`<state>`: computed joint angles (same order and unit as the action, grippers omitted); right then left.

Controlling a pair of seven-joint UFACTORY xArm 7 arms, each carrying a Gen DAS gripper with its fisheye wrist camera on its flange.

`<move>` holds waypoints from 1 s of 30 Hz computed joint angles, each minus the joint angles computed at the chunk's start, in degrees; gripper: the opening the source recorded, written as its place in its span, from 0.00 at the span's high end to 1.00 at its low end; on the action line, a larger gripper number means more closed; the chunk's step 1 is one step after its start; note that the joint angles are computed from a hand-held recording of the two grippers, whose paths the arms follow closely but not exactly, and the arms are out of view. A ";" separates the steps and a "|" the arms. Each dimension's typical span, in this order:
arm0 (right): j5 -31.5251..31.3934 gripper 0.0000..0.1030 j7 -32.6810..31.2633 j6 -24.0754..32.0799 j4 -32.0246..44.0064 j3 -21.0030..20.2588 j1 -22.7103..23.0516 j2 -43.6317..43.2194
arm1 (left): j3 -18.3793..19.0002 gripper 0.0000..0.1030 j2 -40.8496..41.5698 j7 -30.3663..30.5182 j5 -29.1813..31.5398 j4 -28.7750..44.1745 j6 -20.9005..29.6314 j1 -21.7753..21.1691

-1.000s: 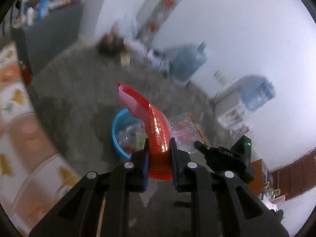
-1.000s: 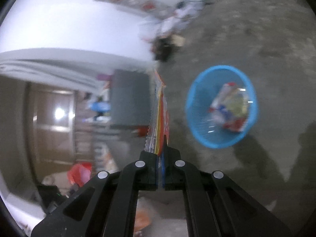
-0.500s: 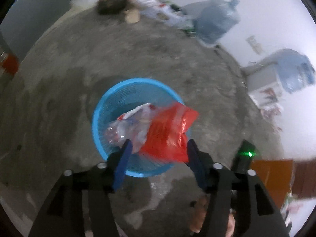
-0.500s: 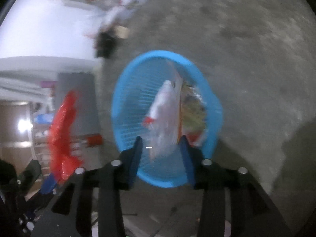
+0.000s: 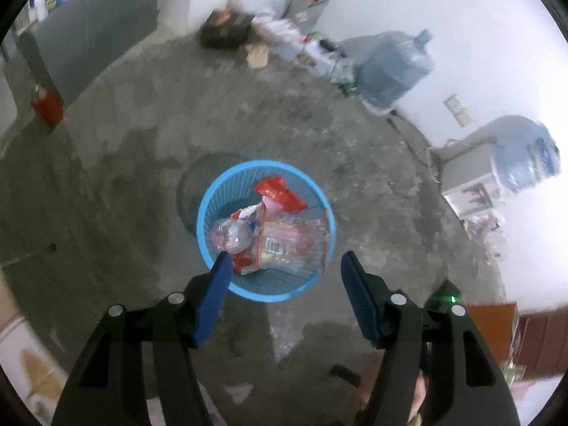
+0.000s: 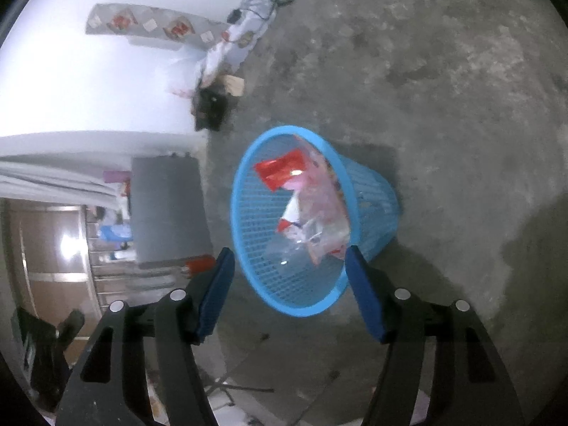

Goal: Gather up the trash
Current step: 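Return both tools from the wastebasket to the table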

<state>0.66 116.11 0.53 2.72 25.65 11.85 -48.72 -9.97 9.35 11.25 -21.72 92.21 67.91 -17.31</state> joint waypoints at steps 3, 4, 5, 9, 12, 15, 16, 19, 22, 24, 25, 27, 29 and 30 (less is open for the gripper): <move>-0.52 0.38 0.66 1.44 1.99 1.67 -1.03 -1.76 | 1.52 0.35 -6.44 6.14 -4.41 -2.89 2.69 2.92; -0.82 0.37 0.48 2.12 2.86 1.81 -1.07 -2.18 | 2.29 0.34 -8.42 8.06 -5.81 -3.93 3.56 3.70; -1.26 0.36 -0.04 2.84 4.14 1.81 -1.10 -2.38 | 3.49 0.32 -10.81 10.56 -7.46 -4.97 4.86 4.79; -3.23 0.31 -3.92 4.94 10.37 1.27 -1.63 -1.25 | 10.34 0.30 -19.98 19.89 -15.10 -9.93 8.85 9.29; -4.94 0.29 -8.96 6.42 17.33 0.81 -1.56 2.30 | 16.94 0.27 -26.68 26.14 -19.71 -14.34 9.67 13.19; -6.56 0.28 -15.45 6.30 25.84 0.36 -0.71 8.84 | 22.46 0.26 -30.35 29.12 -19.44 -17.21 8.48 17.23; -6.91 0.26 -17.59 6.01 28.34 0.31 -0.26 11.17 | 24.06 0.26 -30.66 29.54 -19.31 -17.50 8.66 18.39; -8.24 0.24 -25.33 6.48 38.87 0.26 2.21 21.18 | 28.94 0.26 -30.92 30.35 -18.77 -18.95 8.70 22.85; -8.13 0.23 -32.33 7.25 49.82 -0.50 6.98 32.57 | 32.84 0.26 -30.00 31.98 -19.30 -20.62 8.16 27.02; -7.71 0.22 -37.07 9.90 58.52 -1.19 10.94 40.93 | 34.41 0.26 -29.44 32.70 -19.95 -22.07 7.78 29.63; -6.80 0.22 -39.58 11.26 61.95 -1.90 12.92 44.13 | 35.29 0.26 -28.78 33.29 -20.62 -22.37 8.08 30.69; -6.84 0.22 -43.52 15.39 70.40 -2.20 15.92 51.35 | 36.22 0.27 -27.57 34.60 -22.09 -23.32 8.19 32.72; -11.44 0.22 -43.09 22.48 79.71 -3.15 19.29 57.58 | 36.90 0.27 -26.26 36.33 -23.53 -23.42 8.96 34.57; -13.98 0.22 -42.25 24.97 83.17 -4.10 21.29 59.58 | 37.16 0.27 -25.54 37.28 -24.34 -23.17 9.29 35.42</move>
<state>-13.32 73.86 25.50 85.88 21.54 33.14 10.86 27.19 -16.19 48.53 -46.07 69.04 77.19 18.11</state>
